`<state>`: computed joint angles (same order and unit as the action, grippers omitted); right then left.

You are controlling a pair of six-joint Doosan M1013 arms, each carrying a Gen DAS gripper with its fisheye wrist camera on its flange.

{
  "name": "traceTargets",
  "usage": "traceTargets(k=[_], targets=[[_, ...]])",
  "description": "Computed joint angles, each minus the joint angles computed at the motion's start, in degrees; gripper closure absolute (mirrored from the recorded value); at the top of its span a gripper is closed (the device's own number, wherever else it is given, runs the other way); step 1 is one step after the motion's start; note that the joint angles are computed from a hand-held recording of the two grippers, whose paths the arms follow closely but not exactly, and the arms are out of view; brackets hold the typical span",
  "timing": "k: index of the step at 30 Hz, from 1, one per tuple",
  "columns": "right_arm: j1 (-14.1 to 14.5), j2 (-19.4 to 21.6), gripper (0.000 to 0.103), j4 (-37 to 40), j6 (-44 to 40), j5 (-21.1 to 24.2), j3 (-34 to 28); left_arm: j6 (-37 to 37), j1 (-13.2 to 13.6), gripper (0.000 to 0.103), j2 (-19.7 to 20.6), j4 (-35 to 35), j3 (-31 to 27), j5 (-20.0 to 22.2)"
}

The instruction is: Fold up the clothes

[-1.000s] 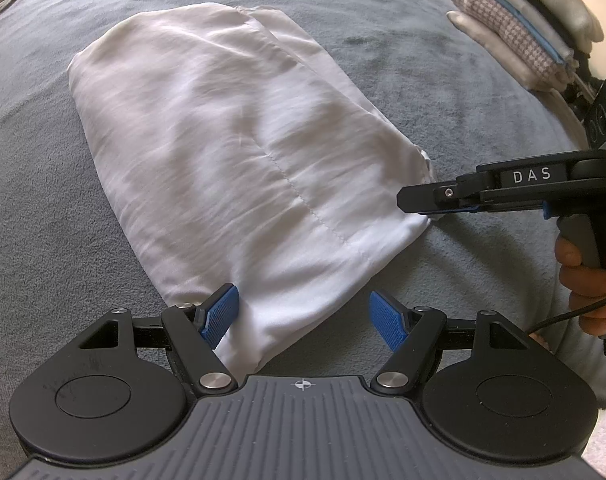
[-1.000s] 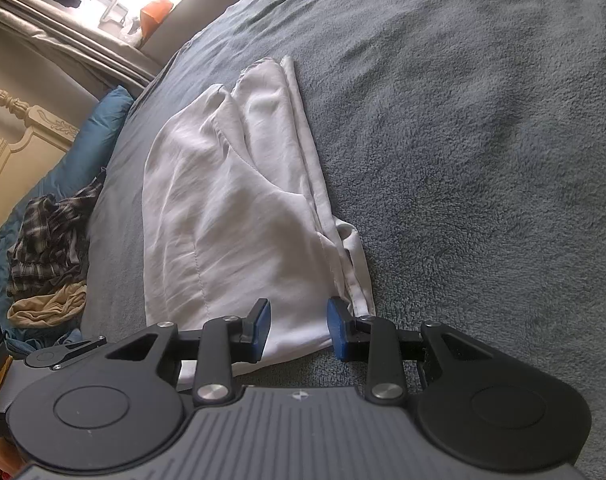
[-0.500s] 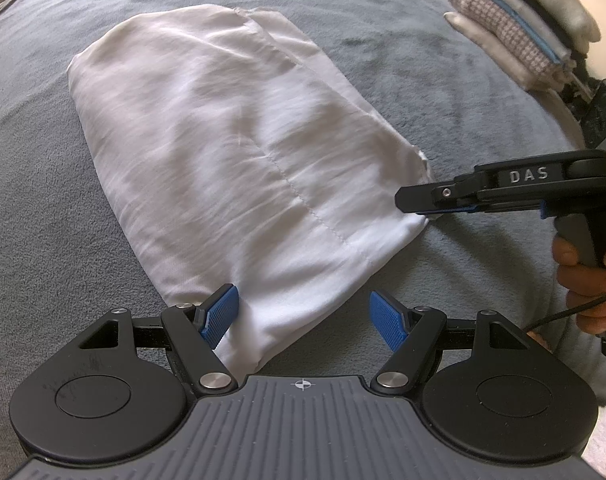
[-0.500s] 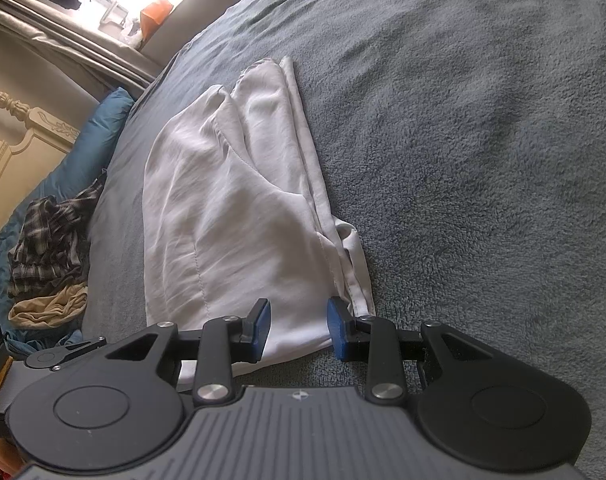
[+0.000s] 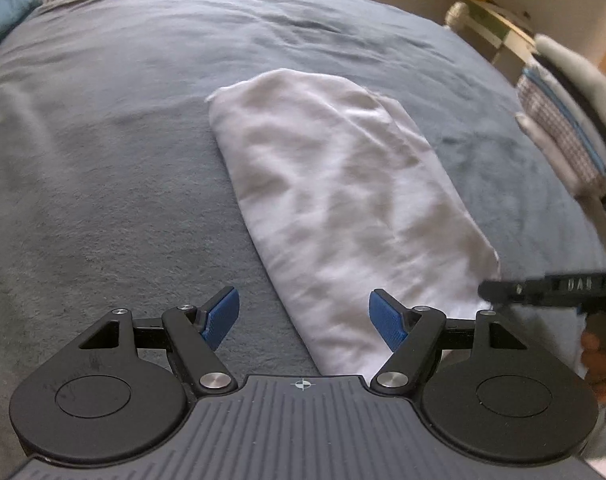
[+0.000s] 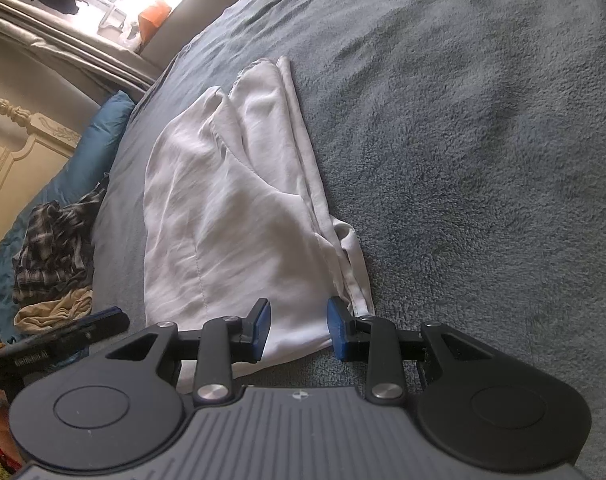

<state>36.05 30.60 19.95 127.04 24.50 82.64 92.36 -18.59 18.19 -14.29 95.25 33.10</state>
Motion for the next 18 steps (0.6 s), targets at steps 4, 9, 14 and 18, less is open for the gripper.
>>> traceTargets(k=[4, 9, 14, 18], targets=[[0.02, -0.03, 0.07, -0.08, 0.19, 0.03, 0.0, 7.52, -0.78, 0.031, -1.07, -2.34, 2.07, -2.55], [0.01, -0.11, 0.07, 0.17, 0.11, 0.02, 0.14, 21.28, -0.04, 0.031, -2.76, -12.37, 5.08, -4.67], [-0.03, -0.18, 0.07, -0.01, 0.16, 0.54, 0.12, 24.68, -0.84, 0.031, -3.44, -11.31, 7.2, -4.39], [-0.05, -0.16, 0.07, -0.19, 0.26, 0.75, 0.04, 16.82, -3.0, 0.031, -3.36, -0.14, 8.28, -7.85]])
